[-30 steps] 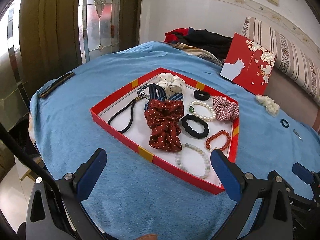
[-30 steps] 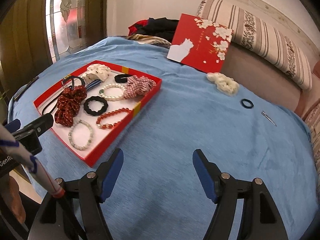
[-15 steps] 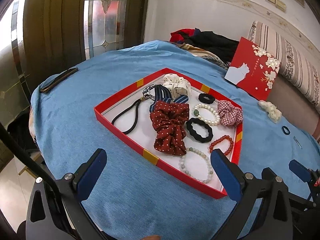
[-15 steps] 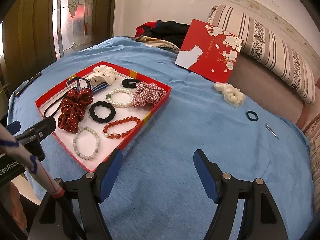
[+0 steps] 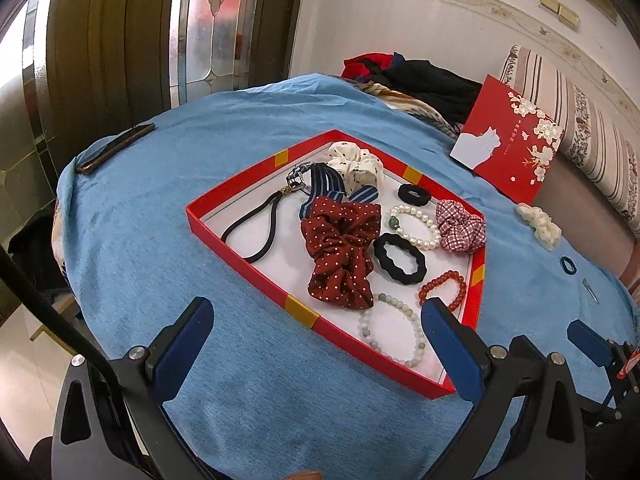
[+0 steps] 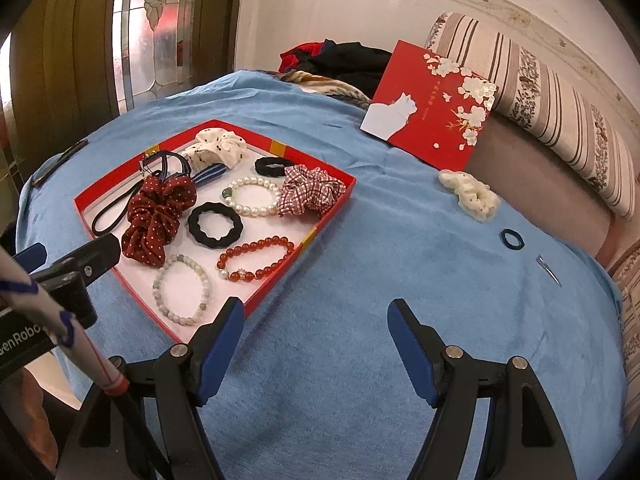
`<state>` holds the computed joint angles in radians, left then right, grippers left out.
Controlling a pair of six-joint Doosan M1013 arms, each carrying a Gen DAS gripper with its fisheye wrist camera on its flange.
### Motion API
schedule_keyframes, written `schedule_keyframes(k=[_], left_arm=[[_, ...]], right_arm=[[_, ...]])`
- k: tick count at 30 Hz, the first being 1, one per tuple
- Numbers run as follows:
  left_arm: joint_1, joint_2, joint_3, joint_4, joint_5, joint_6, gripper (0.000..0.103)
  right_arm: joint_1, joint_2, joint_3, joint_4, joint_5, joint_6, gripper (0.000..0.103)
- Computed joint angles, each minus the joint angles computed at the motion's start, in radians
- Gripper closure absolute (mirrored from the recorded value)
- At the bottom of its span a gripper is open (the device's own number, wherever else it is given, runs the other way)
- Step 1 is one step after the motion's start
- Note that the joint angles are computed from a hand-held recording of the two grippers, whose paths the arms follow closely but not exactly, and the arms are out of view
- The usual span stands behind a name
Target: Organize jewelry
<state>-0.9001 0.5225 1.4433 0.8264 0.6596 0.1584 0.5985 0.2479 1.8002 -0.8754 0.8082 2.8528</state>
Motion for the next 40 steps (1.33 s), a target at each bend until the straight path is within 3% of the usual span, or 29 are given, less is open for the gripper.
schedule_keyframes(k=[14,40], left_arm=[[0.011,0.008,-0.010,-0.093,-0.016,0.054,0.000],[0.015,0.017,-0.024,-0.145,-0.015,0.096,0.000]], right_arm=[[-0.001,0.002,-0.004,0.007,-0.004,-0.013,0.024],[-0.015,0.005,0.011,0.038,-0.045,-0.024,0.024]])
